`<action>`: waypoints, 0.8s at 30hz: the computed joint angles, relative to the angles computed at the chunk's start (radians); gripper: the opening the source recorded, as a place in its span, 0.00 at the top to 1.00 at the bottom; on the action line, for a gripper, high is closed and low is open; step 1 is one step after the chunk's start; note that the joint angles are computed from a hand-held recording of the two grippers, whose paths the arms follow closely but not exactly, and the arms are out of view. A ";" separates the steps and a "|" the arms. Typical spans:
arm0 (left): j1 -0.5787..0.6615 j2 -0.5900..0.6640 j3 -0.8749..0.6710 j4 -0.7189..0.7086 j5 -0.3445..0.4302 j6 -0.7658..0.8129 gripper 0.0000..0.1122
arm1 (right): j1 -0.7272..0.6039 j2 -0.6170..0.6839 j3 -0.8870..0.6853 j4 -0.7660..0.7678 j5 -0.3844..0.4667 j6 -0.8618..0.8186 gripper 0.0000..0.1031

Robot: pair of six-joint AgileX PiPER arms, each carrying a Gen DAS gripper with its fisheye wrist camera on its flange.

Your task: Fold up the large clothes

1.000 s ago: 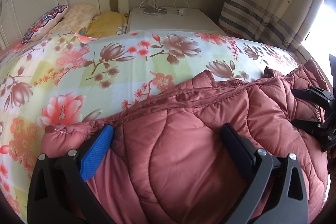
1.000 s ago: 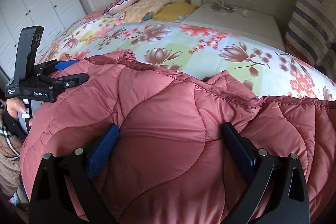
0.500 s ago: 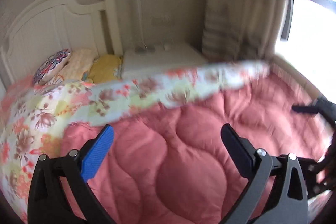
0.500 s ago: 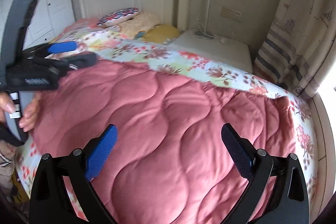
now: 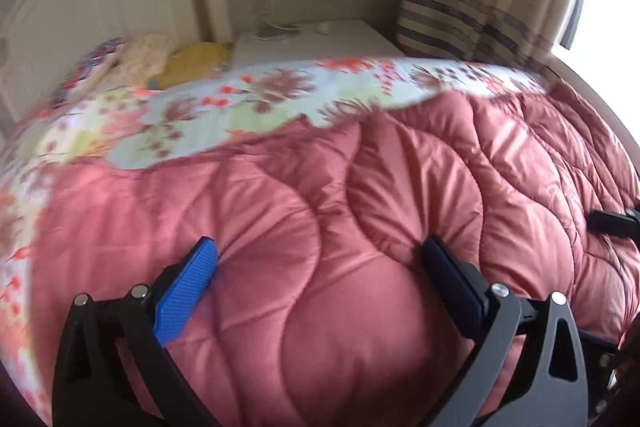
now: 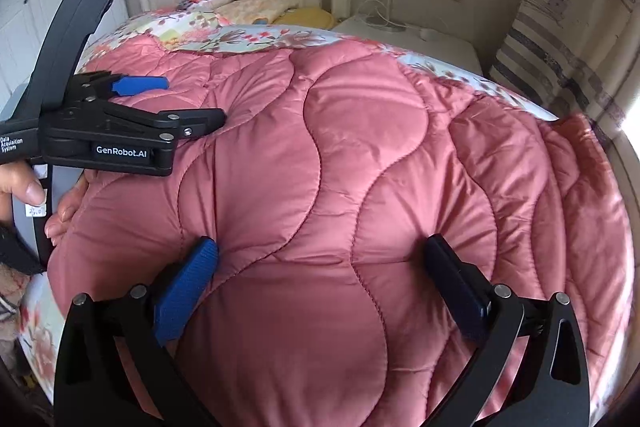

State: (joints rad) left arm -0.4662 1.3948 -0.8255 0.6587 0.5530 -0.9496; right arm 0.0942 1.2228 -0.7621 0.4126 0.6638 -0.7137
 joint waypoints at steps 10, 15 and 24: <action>-0.385 -0.109 0.137 0.272 0.229 -0.379 0.10 | -0.007 -0.221 0.175 -0.041 0.033 -0.084 0.04; -0.392 -0.103 0.207 0.393 0.183 -0.542 0.10 | 0.022 -0.211 0.217 -0.049 -0.049 -0.052 0.04; -0.547 -0.204 0.204 0.290 0.372 -0.506 0.10 | -0.038 -0.363 0.238 -0.047 0.045 -0.122 0.05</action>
State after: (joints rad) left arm -1.0136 1.1904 -0.6212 0.9483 0.9252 -1.4560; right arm 0.0566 0.8602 -0.5245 0.3657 0.7093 -0.8359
